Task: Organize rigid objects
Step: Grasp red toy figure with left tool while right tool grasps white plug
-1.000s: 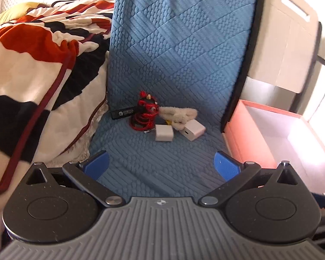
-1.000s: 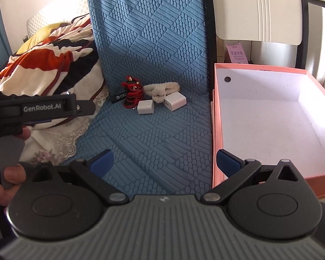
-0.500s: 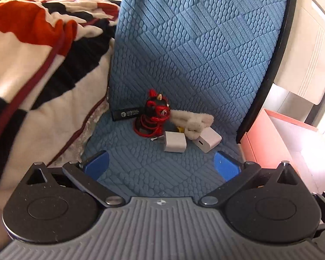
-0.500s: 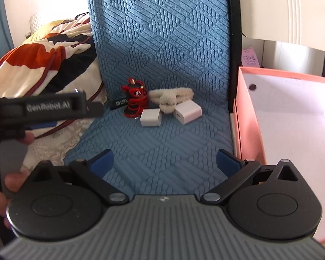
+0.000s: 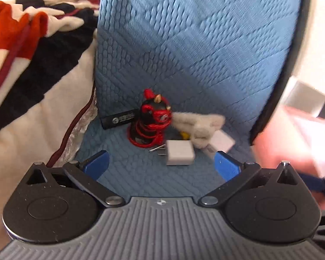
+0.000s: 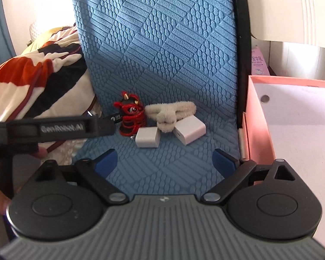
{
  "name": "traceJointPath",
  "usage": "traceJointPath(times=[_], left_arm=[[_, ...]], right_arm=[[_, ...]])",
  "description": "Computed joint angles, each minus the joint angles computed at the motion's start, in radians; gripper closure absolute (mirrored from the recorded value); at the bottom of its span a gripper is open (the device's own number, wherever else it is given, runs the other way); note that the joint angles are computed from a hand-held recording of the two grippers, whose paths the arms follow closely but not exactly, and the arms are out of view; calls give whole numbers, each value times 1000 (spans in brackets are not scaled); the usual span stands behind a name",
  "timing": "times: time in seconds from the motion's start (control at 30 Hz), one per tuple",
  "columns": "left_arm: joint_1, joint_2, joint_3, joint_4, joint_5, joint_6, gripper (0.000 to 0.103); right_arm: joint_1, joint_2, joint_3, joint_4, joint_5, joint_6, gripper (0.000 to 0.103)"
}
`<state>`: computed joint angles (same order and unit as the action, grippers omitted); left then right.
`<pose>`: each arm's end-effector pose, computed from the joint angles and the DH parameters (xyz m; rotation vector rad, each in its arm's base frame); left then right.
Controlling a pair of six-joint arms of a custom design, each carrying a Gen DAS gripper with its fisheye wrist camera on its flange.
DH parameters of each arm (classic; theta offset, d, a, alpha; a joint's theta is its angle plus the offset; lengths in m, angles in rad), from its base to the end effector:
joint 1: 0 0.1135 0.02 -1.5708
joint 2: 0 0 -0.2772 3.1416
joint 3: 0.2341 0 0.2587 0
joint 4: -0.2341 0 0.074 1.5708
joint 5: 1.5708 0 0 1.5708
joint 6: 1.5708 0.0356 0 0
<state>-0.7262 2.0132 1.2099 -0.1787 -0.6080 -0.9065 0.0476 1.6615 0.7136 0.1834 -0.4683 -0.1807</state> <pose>0.3230 -0.2596 0.1387 -0.4271 2.2825 -0.0140 0.3159 0.0311 0.1470 -0.4877 2.2277 0.4756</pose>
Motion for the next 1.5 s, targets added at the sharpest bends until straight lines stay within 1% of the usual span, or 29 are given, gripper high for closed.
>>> traceJointPath(times=[0.07,0.1,0.17,0.23,0.3,0.33,0.4,0.43,0.47,0.57,0.63,0.77,0.87,0.93,0.97,1.03,1.1,1.13,1.17,1.23,1.27,1.33,1.43,1.5], left_arm=[[31,17,4,22,34,12,0],[51,23,6,34,60,10,0],[84,40,19,46,96,4,0],[113,61,37,53,123,17,0],[135,78,54,55,142,33,0],[145,85,63,56,155,41,0],[168,96,71,74,191,60,0],[182,101,74,86,211,70,0],[193,106,76,97,225,78,0],[228,129,96,120,261,101,1],[247,150,123,114,268,116,5],[284,200,183,97,309,135,15],[298,228,222,90,351,195,16],[302,253,259,67,354,216,18],[301,262,273,55,358,212,20],[304,287,293,62,375,217,24],[304,307,313,62,378,216,26],[305,318,324,60,373,221,27],[301,334,340,56,359,220,28],[302,370,380,43,345,226,29],[306,384,389,51,352,227,31],[305,406,403,66,354,223,32],[301,419,410,77,341,239,32],[299,418,407,80,342,229,32]], right_arm=[[11,45,46,-2,-11,-10,8],[22,71,75,-8,1,-18,9],[42,114,121,-5,44,-22,14],[63,155,165,-1,91,-35,15],[63,205,227,-45,81,-36,17],[63,230,259,-71,77,-36,23],[69,272,306,-92,87,-48,25],[73,290,324,-93,94,-57,25],[77,308,338,-87,104,-69,28],[89,368,381,-58,142,-108,29],[87,414,423,-62,144,-122,29],[75,459,467,-37,105,-156,29],[79,486,500,-40,109,-181,28],[95,504,520,-42,143,-203,28],[102,513,530,-45,152,-215,29],[116,538,577,-102,173,-213,29],[128,571,637,-179,181,-209,34],[136,587,656,-193,193,-199,35],[144,592,650,-170,212,-189,33],[165,598,641,-141,250,-213,33],[174,606,646,-136,264,-228,34],[186,624,665,-149,289,-241,33],[189,633,681,-163,294,-250,33],[192,636,687,-174,306,-259,35]])
